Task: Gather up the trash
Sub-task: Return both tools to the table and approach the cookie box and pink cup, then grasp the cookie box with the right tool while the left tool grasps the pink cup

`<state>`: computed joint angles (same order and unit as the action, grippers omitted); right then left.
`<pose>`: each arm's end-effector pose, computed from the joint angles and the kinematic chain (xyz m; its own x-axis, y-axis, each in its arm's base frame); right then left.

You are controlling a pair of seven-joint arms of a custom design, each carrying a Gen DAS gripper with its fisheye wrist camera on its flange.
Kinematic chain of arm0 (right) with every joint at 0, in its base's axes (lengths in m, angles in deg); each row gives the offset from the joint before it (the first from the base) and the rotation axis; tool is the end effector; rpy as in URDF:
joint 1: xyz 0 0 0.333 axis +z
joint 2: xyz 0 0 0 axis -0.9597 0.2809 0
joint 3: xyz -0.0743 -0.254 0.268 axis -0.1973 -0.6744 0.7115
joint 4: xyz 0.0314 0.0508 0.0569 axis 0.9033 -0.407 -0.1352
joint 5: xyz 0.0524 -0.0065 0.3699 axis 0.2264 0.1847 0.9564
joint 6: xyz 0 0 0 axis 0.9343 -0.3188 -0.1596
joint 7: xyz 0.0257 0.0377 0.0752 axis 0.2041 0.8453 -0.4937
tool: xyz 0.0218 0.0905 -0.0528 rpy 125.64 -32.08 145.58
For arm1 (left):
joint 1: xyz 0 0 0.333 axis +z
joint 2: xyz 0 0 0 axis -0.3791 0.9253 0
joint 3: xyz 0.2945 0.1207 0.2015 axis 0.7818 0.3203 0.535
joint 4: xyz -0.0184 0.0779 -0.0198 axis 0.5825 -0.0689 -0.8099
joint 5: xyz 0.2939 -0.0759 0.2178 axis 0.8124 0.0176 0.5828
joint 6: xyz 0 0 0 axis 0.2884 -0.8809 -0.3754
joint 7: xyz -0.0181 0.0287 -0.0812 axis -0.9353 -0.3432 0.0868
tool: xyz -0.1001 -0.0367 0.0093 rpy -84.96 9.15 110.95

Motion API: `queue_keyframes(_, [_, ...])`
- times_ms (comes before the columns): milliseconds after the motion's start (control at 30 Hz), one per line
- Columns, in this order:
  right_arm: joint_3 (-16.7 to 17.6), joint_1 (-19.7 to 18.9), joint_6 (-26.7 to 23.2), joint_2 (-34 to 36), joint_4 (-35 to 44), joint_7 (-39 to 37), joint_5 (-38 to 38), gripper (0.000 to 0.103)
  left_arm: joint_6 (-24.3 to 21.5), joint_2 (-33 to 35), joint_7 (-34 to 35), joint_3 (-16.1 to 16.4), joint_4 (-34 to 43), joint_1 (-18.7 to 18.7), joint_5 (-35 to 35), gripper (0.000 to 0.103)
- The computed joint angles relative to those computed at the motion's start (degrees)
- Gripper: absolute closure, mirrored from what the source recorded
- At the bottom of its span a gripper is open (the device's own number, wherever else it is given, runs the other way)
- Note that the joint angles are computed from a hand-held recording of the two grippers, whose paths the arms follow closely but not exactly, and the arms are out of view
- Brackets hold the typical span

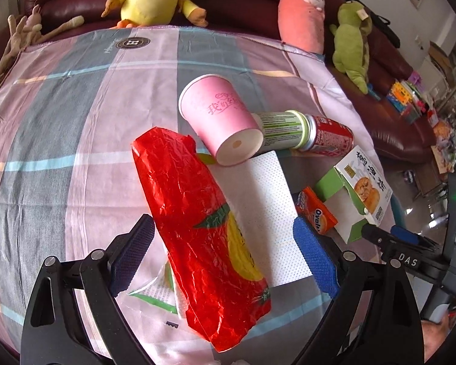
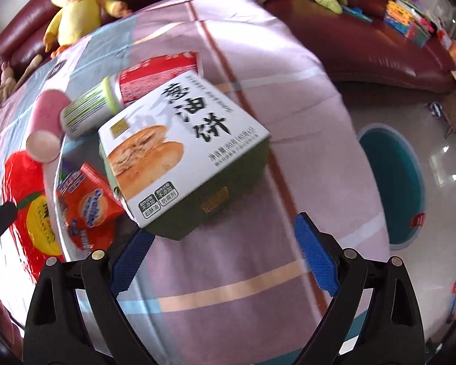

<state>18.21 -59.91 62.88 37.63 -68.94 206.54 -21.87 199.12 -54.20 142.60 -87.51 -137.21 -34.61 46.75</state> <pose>0.4716 0.1801 0.5201 -0.3688 -0.9283 -0.0476 -0.8636 0.3612 -0.3518 0.5295 -0.2517 0.5310 -0.2512 -0.9405 0.2289 -0.8641 0.1114 -0.4908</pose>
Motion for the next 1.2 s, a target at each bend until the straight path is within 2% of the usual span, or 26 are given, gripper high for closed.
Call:
queue_keyframes(167, [-0.3,-1.4,3.4,-1.0,-2.3,1.3,-1.9,0.015,-0.4,0.9,-1.8,-0.2,1.0,-0.6,2.2,0.011])
queue_keyframes(333, [0.4,-1.9,8.8,1.7,-2.6,4.1,-9.8,0.015,-1.8,1.3,-5.1,-0.1,2.1,-1.0,6.3,0.011])
queue_keyframes(367, [0.2,-2.0,10.1,2.4,-2.7,5.1,-11.7,0.017,-2.0,1.4,-5.7,0.0,2.3,-1.0,7.3,0.011])
queue_keyframes(400, [-0.1,-2.0,11.3,2.8,-2.8,5.9,-12.9,0.023,-2.3,1.3,-6.4,0.0,2.5,-1.1,8.5,0.011])
queue_keyframes(467, [-1.5,-1.9,15.5,3.5,-3.8,3.6,-10.2,0.068,-2.9,1.5,-7.9,0.2,3.1,-1.4,11.2,0.011])
queue_keyframes(500, [-2.1,-1.8,16.4,3.4,-4.3,2.1,-8.2,0.076,-3.3,1.6,-8.7,0.3,3.5,-1.5,12.6,0.011])
queue_keyframes(533, [-2.5,-1.9,17.8,3.0,-5.1,1.1,-6.7,0.088,-3.8,1.9,-9.3,0.4,4.1,-1.5,13.5,0.011])
queue_keyframes(567, [-2.9,-2.1,18.7,2.3,-5.7,-0.3,-5.1,0.094,-4.2,2.3,-9.7,0.4,4.8,-1.3,13.6,0.011])
queue_keyframes(800, [-2.4,-4.9,19.6,-3.4,-7.8,-8.3,-0.3,0.095,-5.9,7.6,-13.7,0.4,13.1,0.0,10.8,0.011])
queue_keyframes(933, [-2.2,-6.0,17.6,-4.3,-6.8,-13.3,3.9,0.095,-9.2,12.5,-18.8,1.6,20.4,-1.8,17.2,0.011])
queue_keyframes(1033, [-2.2,-6.3,16.6,-4.4,-6.3,-16.4,6.4,0.095,-11.7,14.9,-20.3,1.3,24.2,-1.6,17.5,0.013])
queue_keyframes(1200, [-3.0,-5.8,15.3,-3.7,-5.6,-21.9,12.6,0.095,-10.9,14.5,-22.6,1.7,24.6,-1.9,20.5,0.014])
